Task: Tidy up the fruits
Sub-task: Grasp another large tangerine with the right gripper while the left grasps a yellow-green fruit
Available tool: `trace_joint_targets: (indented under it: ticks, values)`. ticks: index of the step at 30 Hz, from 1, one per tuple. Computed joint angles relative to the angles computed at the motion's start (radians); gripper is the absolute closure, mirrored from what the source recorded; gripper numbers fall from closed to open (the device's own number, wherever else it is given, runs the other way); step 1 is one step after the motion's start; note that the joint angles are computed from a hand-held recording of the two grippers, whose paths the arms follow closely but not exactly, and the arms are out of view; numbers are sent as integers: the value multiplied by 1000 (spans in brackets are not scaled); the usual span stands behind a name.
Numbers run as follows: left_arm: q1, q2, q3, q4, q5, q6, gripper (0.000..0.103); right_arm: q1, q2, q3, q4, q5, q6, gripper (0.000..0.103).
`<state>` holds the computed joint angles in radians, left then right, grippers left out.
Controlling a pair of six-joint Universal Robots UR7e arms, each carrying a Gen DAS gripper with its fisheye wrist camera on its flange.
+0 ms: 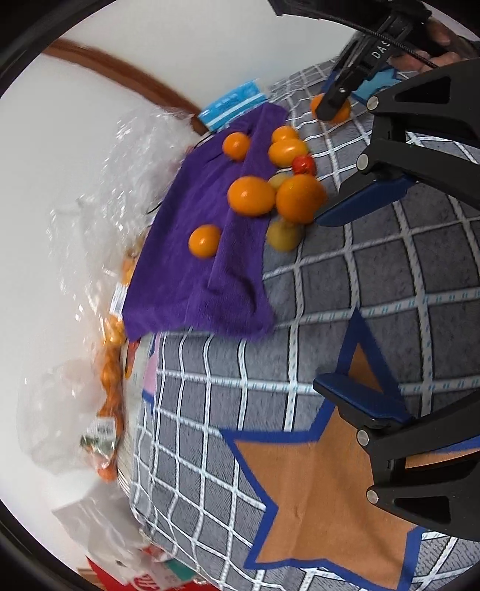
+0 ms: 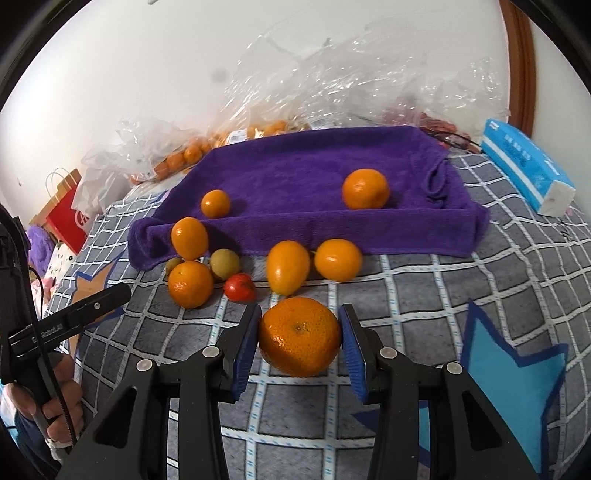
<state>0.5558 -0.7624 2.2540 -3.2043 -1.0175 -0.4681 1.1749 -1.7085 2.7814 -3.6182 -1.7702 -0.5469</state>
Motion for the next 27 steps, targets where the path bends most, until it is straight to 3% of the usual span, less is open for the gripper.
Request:
trace_joint_targets:
  ticks: [4, 6, 10, 12, 14, 21, 27]
  values:
    - [-26, 7, -44, 106, 34, -40, 25, -11, 5, 11, -52, -41, -37, 60]
    - [-27, 10, -68, 149, 33, -44, 35, -26, 0, 13, -48, -43, -48, 60]
    - [-26, 47, -120, 189, 58, -29, 40, -79, -47, 15, 16, 3, -46, 60]
    - [-16, 59, -143, 223, 48, -31, 51, -99, -65, 18, 35, 26, -48, 60]
    - [-10, 70, -151, 223, 41, -33, 54, -120, -84, 24, 44, 53, -53, 60]
    - [-15, 105, -182, 203, 22, 5, 56, -157, -121, 24, 94, 108, -54, 59]
    - [-21, 135, -199, 174, 36, 34, 56, -98, -44, 14, 19, 22, -61, 59]
